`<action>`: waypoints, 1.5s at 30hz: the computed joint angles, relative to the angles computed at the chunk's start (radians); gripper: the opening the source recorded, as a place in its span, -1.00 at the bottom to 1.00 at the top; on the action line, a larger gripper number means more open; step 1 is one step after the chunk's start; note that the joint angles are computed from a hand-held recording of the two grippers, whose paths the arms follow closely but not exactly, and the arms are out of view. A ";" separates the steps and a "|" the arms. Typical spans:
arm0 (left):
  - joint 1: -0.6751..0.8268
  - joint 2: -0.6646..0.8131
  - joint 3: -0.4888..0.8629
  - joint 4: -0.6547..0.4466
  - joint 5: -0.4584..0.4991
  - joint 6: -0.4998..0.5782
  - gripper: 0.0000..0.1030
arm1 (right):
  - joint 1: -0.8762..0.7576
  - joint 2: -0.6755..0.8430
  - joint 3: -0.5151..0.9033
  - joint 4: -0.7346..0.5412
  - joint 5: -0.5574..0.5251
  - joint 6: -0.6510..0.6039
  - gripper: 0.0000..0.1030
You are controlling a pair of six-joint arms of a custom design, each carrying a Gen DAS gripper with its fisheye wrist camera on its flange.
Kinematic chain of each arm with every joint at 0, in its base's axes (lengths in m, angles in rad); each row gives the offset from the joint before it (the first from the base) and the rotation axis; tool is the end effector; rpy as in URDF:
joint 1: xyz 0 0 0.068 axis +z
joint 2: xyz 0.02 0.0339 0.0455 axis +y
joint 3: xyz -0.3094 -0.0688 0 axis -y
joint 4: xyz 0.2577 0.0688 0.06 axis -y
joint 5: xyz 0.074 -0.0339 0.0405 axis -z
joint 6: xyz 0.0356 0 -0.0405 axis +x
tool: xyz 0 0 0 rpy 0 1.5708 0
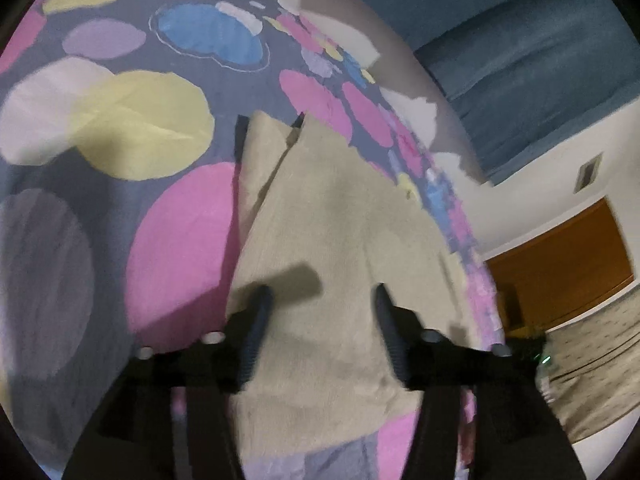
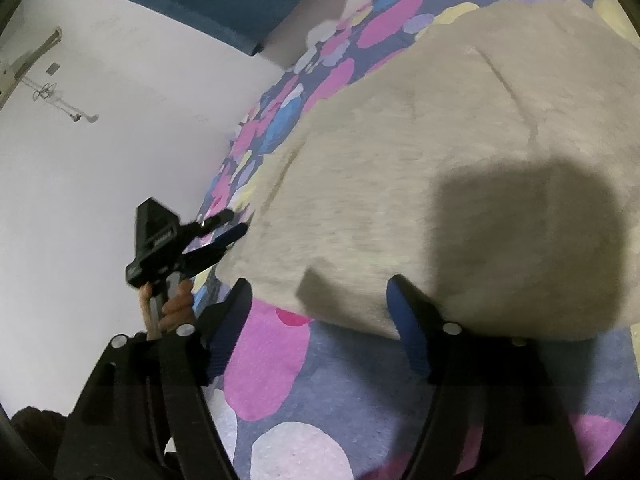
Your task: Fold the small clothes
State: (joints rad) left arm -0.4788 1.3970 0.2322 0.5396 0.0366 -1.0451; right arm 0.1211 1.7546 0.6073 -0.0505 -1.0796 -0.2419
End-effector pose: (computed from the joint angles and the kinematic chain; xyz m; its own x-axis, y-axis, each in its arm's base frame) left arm 0.1878 -0.0989 0.1411 -0.6817 -0.6201 -0.3884 -0.2051 0.6715 -0.7121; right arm 0.2645 0.0638 0.1229 -0.8074 -0.2121 -0.5505 -0.5864 0.3900 0.7099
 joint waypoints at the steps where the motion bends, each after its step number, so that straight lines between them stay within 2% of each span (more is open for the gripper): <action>1: 0.026 0.011 -0.003 0.023 0.017 -0.004 0.38 | 0.000 -0.004 -0.003 -0.008 -0.005 -0.019 0.52; 3: 0.079 0.024 -0.002 0.037 0.042 -0.005 0.52 | 0.007 -0.018 -0.012 -0.012 -0.008 -0.043 0.69; 5: 0.137 0.015 0.003 0.009 0.058 0.011 0.53 | 0.012 -0.032 -0.019 -0.025 -0.002 -0.073 0.77; 10: 0.244 0.062 -0.017 0.103 0.212 0.084 0.53 | -0.004 -0.028 -0.024 -0.026 -0.018 -0.080 0.78; 14: 0.237 0.144 0.067 0.049 0.249 0.217 0.53 | -0.021 -0.035 -0.035 -0.046 -0.030 -0.107 0.79; 18: 0.212 0.218 0.135 0.041 0.238 0.268 0.53 | -0.018 -0.038 -0.036 -0.045 -0.037 -0.106 0.84; 20: 0.190 0.221 0.159 0.004 0.213 0.296 0.51 | -0.016 -0.037 -0.039 -0.029 -0.043 -0.092 0.87; 23: 0.179 0.214 0.166 -0.032 0.200 0.324 0.31 | -0.014 -0.039 -0.042 -0.017 -0.050 -0.082 0.90; 27: 0.226 0.221 0.112 0.050 0.263 0.307 0.20 | -0.010 -0.045 -0.049 0.000 -0.051 -0.068 0.93; 29: 0.234 0.237 0.115 0.072 0.265 0.291 0.20 | -0.002 -0.045 -0.051 0.023 -0.046 -0.043 0.95; 31: 0.204 0.241 0.141 0.046 0.223 0.294 0.33 | 0.002 -0.053 -0.064 0.062 -0.041 -0.010 0.96; 32: 0.189 0.238 0.151 0.033 0.212 0.313 0.47 | 0.002 -0.054 -0.070 0.080 -0.039 0.003 0.96; 35: 0.140 0.219 0.185 -0.056 0.144 0.354 0.47 | 0.005 -0.060 -0.080 0.101 -0.035 0.018 0.96; 38: 0.147 0.221 0.192 -0.063 0.154 0.343 0.47 | 0.015 -0.068 -0.083 0.105 -0.016 0.024 0.96; 40: 0.151 0.225 0.193 -0.063 0.152 0.335 0.36 | 0.024 -0.073 -0.088 0.118 0.000 0.036 0.96; 41: 0.150 0.225 0.195 -0.075 0.141 0.332 0.19 | 0.027 -0.071 -0.086 0.117 0.006 0.036 0.96; 42: 0.150 0.222 0.199 -0.095 0.128 0.329 -0.11 | 0.028 -0.071 -0.086 0.118 0.007 0.037 0.96; 43: 0.155 0.224 0.201 -0.108 0.127 0.325 -0.27 | 0.026 -0.071 -0.087 0.120 0.003 0.037 0.96; 44: 0.164 0.229 0.204 -0.116 0.137 0.321 -0.54 | 0.024 -0.068 -0.087 0.119 -0.002 0.036 0.96; 45: 0.180 0.240 0.203 -0.113 0.162 0.313 -0.64 | 0.022 -0.066 -0.087 0.119 -0.006 0.035 0.96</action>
